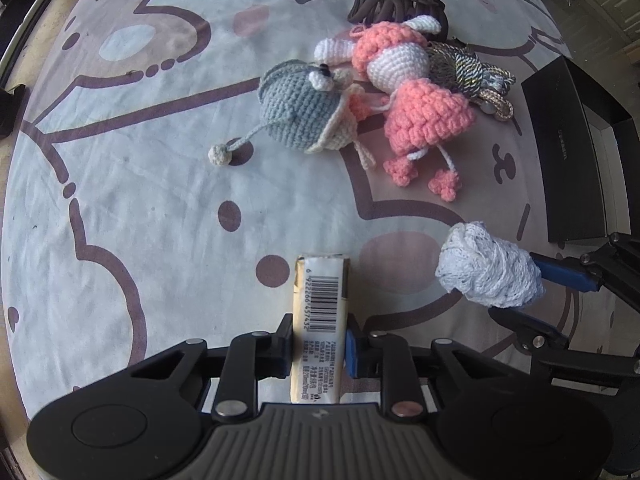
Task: Organize objects
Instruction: 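Close the left tool on the yellow tissue pack and lift it, then carry the lace cloth and tissue pack with both tools over the black box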
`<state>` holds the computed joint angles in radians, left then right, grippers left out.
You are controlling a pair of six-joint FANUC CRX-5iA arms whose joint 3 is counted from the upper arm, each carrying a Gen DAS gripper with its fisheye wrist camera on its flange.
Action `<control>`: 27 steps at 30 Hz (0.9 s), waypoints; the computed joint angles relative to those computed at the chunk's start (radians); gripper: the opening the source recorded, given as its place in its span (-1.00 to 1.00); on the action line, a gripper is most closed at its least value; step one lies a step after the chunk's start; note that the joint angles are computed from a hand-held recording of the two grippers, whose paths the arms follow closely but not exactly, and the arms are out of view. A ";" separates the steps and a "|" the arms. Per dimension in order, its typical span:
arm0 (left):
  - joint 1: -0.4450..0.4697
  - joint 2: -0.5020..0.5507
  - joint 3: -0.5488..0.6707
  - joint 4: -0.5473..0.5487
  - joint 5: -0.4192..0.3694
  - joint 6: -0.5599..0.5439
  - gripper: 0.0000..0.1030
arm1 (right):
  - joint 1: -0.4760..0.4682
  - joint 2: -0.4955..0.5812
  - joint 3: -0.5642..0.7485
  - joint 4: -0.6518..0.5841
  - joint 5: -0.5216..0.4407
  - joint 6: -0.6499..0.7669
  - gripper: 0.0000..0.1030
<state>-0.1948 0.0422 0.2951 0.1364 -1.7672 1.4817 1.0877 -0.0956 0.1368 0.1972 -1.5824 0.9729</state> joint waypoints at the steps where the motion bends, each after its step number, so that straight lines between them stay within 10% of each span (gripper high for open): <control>1: 0.003 -0.009 -0.004 0.003 0.019 0.000 -0.51 | 0.001 -0.001 -0.001 0.008 0.002 -0.008 -0.26; 27: -0.012 -0.191 -0.031 -0.050 0.412 0.098 -0.51 | 0.073 -0.075 -0.066 0.397 0.071 -0.496 -0.26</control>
<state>-0.2070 -0.1490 0.2645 0.0867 -1.3550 1.5798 1.1603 -0.1710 0.0706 0.5938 -1.5115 0.4772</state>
